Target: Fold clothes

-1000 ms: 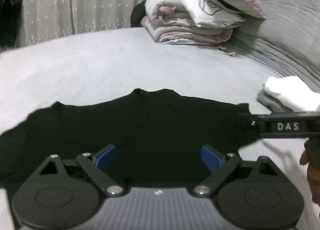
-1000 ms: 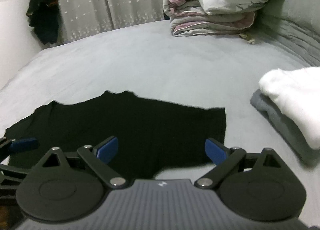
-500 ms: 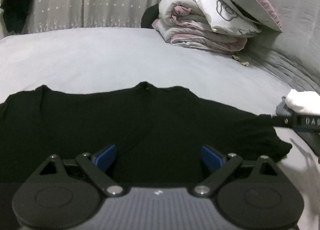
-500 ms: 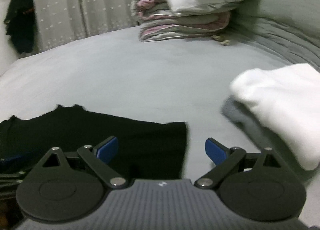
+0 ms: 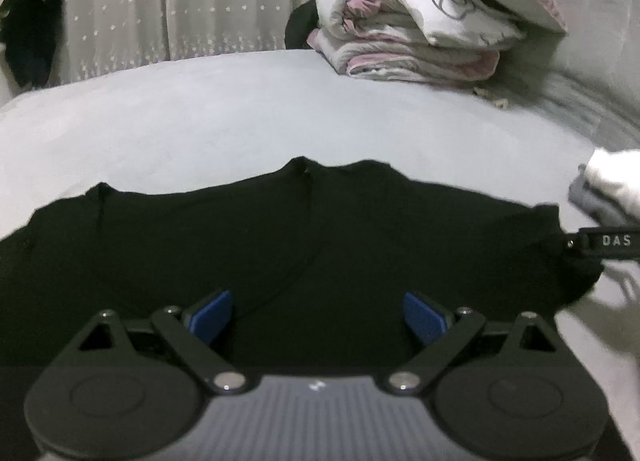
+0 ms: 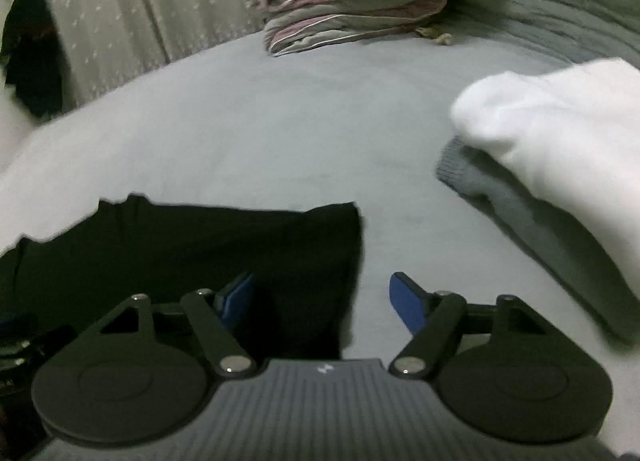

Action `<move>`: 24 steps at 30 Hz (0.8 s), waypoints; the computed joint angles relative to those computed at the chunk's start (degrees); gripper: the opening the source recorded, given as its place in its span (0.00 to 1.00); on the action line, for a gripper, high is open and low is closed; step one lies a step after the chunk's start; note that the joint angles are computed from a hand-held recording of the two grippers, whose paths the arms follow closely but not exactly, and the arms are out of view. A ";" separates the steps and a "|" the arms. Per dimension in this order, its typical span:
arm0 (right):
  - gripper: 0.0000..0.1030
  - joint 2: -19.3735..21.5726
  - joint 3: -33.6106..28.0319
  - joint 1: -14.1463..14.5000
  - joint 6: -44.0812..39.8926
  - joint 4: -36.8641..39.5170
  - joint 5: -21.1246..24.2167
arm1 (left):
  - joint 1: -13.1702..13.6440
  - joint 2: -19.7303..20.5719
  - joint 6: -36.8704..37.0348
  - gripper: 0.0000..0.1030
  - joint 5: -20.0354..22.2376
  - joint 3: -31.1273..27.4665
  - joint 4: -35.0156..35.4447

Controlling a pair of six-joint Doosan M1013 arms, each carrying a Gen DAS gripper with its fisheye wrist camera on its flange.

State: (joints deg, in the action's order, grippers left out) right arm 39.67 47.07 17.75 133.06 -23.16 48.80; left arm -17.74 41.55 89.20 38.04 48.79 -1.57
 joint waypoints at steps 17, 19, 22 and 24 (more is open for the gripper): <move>0.08 -0.86 1.55 1.42 -2.13 0.60 -10.34 | 3.28 0.21 5.49 0.90 4.54 -1.57 -15.38; 0.08 -1.16 1.78 1.54 -6.10 4.32 -12.68 | 3.86 0.24 6.08 0.87 4.80 -1.62 -18.22; 0.08 -1.29 1.64 1.76 -13.60 11.17 -15.59 | 4.86 0.21 6.61 0.83 4.93 -1.37 -22.84; 0.08 -0.97 0.97 1.95 -18.85 15.57 -16.08 | 5.45 0.30 7.13 0.78 5.24 -1.36 -25.48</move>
State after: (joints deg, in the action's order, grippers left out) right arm 38.70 48.04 19.70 114.21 -7.59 32.72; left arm -12.28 41.85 96.33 43.28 47.43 -27.05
